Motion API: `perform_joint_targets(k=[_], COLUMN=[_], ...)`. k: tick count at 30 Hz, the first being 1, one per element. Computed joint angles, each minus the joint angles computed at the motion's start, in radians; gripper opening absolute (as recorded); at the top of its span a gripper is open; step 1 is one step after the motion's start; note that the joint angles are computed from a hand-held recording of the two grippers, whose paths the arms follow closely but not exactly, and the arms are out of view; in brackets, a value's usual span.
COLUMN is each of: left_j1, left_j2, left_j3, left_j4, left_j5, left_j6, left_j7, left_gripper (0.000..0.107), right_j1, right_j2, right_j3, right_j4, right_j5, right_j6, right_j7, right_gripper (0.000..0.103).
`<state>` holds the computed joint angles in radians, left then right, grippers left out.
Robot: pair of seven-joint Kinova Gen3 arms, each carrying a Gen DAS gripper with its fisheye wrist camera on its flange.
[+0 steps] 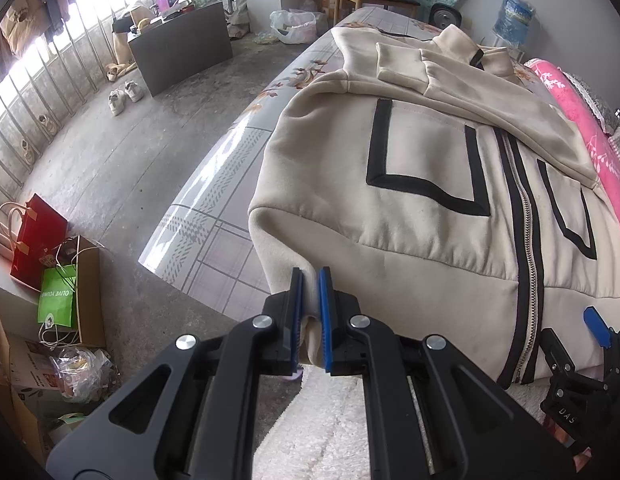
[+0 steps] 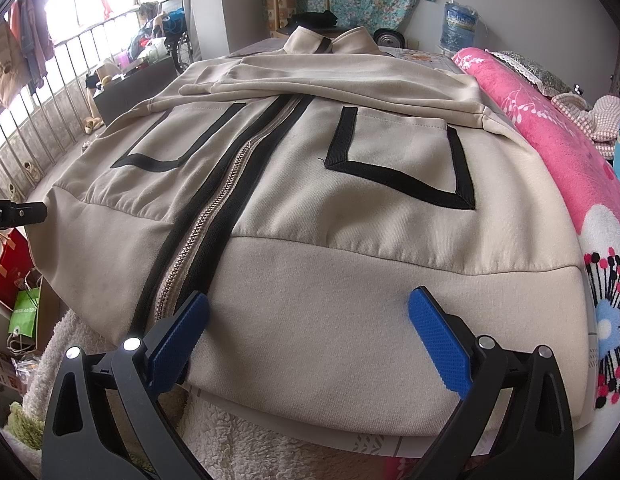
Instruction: Fold large clothes
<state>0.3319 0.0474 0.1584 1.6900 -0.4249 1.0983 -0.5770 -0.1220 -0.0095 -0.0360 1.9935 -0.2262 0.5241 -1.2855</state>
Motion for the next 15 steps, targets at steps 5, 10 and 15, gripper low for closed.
perform_joint_targets(k=[5,10,15], left_j1=[0.001,0.002,0.006], left_j2=[0.002,0.004,0.008], left_j3=[0.001,0.001,0.0], left_j4=[-0.001,-0.004,-0.011], left_j5=[-0.001,-0.002,-0.007], left_j6=[0.001,0.003,0.012], left_j7=[0.003,0.003,0.002], left_gripper=[0.007,0.007,0.007], right_j1=[0.0,0.0,0.0], right_j2=[0.0,0.0,0.0], right_j3=[0.001,0.0,0.001], right_j4=[0.0,0.0,-0.001], right_j5=[-0.004,-0.001,-0.001], right_j6=[0.001,0.001,0.001], right_j7=[0.004,0.001,0.002], right_gripper=[0.097,0.097,0.097])
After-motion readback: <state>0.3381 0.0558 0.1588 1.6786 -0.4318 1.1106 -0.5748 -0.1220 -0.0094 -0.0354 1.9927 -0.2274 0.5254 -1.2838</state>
